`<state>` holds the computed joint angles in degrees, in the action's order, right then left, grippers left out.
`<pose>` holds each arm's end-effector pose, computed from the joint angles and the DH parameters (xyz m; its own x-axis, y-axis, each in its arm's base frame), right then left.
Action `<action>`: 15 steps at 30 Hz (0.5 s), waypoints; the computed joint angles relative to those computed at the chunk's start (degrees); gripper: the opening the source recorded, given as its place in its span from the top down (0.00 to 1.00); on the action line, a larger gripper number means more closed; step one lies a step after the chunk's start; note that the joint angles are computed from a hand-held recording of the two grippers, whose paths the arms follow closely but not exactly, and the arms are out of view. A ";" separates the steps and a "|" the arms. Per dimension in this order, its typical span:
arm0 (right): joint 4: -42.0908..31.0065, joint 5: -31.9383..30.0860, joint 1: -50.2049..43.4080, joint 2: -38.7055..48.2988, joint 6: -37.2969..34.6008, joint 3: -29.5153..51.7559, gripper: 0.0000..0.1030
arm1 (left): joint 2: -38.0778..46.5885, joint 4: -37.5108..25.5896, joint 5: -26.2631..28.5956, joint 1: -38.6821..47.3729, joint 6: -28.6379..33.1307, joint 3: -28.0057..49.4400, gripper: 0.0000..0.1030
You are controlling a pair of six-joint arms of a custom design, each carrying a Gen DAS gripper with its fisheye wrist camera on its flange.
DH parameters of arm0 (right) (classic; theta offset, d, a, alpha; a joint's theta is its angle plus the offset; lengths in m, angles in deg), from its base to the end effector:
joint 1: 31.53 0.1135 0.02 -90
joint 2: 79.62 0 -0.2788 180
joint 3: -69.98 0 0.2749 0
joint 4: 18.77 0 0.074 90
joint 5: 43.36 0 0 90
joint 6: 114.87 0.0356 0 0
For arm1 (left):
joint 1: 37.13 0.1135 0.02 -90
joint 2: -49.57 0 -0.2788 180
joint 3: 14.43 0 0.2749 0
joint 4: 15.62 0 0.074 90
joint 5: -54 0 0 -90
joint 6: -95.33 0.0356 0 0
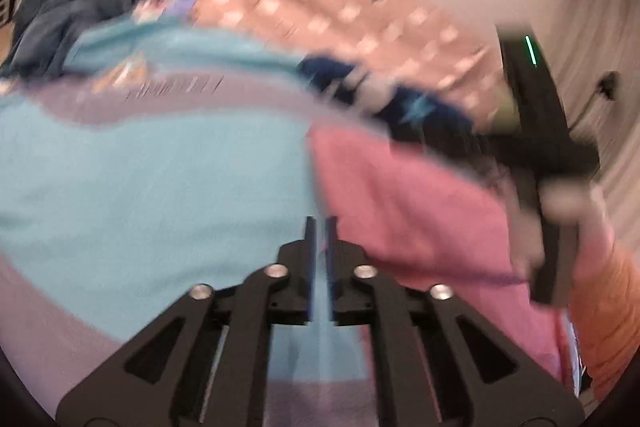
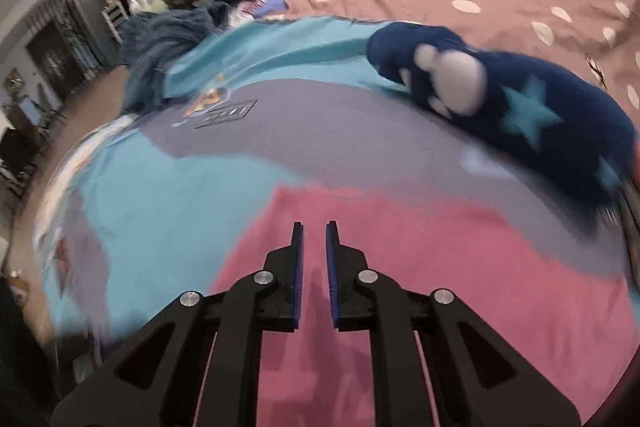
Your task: Fold small clothes
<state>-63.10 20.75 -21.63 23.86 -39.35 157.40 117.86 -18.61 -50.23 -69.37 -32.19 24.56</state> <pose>0.3929 0.0844 0.2164 -0.7374 -0.3571 -0.5733 -0.5697 0.7848 0.2440 0.2147 -0.1251 0.1800 -0.5663 -0.3408 -0.7505 -0.0045 0.9118 -0.4107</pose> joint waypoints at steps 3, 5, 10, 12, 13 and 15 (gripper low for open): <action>-1.76 -5.32 -10.94 -8.80 -6.44 -11.62 0.87 | 3.85 2.90 -0.33 -2.17 4.49 2.34 0.49; -1.95 -5.41 -20.45 -11.40 -9.12 -17.19 0.82 | 10.75 -2.92 1.46 -2.58 5.40 8.11 0.49; 3.51 -6.79 -35.93 -10.14 -13.60 -23.03 0.91 | 16.98 -7.36 8.61 0.56 4.30 12.56 0.47; 1.32 -7.93 -38.27 -11.80 -14.85 -23.50 0.88 | 16.89 -7.23 8.61 0.48 4.14 12.42 0.47; -0.08 -9.44 -40.36 -13.26 -16.14 -23.86 0.87 | 17.03 -7.24 8.73 0.67 4.29 12.48 0.47; -0.88 -11.57 -44.68 -14.33 -17.56 -23.76 0.85 | 17.19 -6.99 8.56 0.56 4.29 12.51 0.47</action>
<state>-63.98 9.18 -66.31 9.53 -56.91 133.64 135.05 -25.60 -41.67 -68.81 -27.90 37.07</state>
